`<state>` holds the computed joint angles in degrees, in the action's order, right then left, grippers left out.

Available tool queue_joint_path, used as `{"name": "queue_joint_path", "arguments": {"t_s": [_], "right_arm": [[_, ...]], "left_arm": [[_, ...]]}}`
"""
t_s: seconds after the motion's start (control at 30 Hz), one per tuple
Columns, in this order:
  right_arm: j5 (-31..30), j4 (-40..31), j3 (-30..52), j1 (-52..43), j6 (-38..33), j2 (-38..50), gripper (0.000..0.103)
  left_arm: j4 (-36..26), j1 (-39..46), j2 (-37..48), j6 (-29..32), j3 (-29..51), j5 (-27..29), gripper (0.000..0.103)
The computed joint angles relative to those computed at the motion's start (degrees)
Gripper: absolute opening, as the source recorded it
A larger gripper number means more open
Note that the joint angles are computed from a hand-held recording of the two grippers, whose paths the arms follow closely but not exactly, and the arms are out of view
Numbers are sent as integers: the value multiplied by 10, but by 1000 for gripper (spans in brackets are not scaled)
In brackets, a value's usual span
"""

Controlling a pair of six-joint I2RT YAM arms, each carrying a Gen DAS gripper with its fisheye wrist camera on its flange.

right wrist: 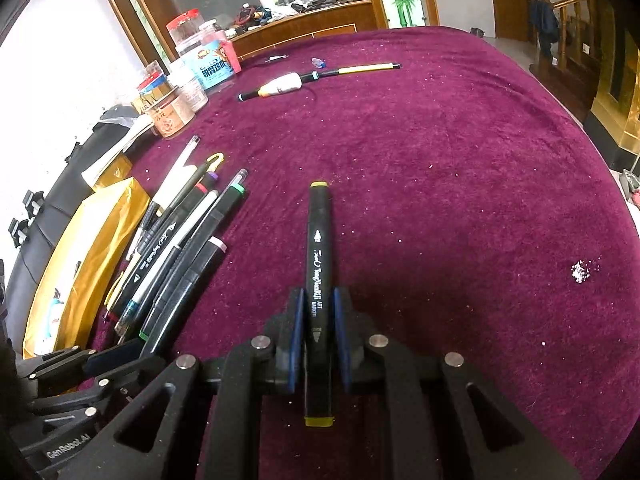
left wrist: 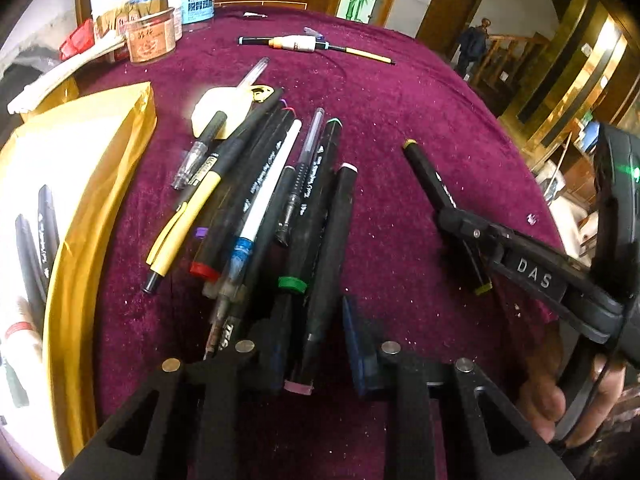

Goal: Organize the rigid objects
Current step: 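Grasp a pink-capped black marker with the left tool, then carry both markers into the white tray and open both tools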

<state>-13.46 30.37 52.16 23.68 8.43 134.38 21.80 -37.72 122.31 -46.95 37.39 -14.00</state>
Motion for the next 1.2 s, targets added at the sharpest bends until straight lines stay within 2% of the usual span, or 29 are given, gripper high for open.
{"name": "queue_joint_path", "arguments": {"t_s": [0.13, 0.2, 0.33, 0.4, 0.5, 0.6, 0.67, 0.87, 0.93, 0.97, 1.0, 1.1, 1.2], "right_arm": [[-5, 1, 0, -1, 5, 0, 15], [-5, 1, 1, -1, 5, 0, 15], [-20, 8, -1, -7, 19, 3, 15], [-33, 12, 0, -14, 28, 6, 15], [-48, 18, -1, -21, 36, 9, 15], [-51, 17, 1, -22, 42, 10, 15], [-44, 1, 7, -18, 36, 7, 15], [-45, -27, 18, -18, 29, 4, 15], [-52, -40, 21, -22, 39, 2, 15], [-52, -46, 23, -22, 41, 1, 15], [-50, -52, 25, -22, 42, 0, 14], [-41, -52, 12, -22, 59, -12, 14], [-27, -7, -40, -20, 62, -39, 14]], "left_arm": [[-8, -33, -25, -13, -14, 31, 15], [-14, -57, -31, -12, -9, 1, 15], [-95, -55, 16, 15, 79, -11, 16], [-106, -57, 30, 42, 104, -34, 28], [-99, -57, 42, 36, 118, -51, 31], [-101, -79, 61, 20, 132, -101, 31], [-79, -91, 67, 6, 123, -126, 31], [-54, -89, 76, -8, 120, -140, 31], [-63, -93, 78, -24, 122, -155, 22], [-66, -96, 76, -38, 118, -160, 15], [-58, -96, 72, -51, 109, -158, 13], [-2, -96, 65, -48, 76, -140, 13], [87, -106, 57, -57, 25, -122, 13]]}}
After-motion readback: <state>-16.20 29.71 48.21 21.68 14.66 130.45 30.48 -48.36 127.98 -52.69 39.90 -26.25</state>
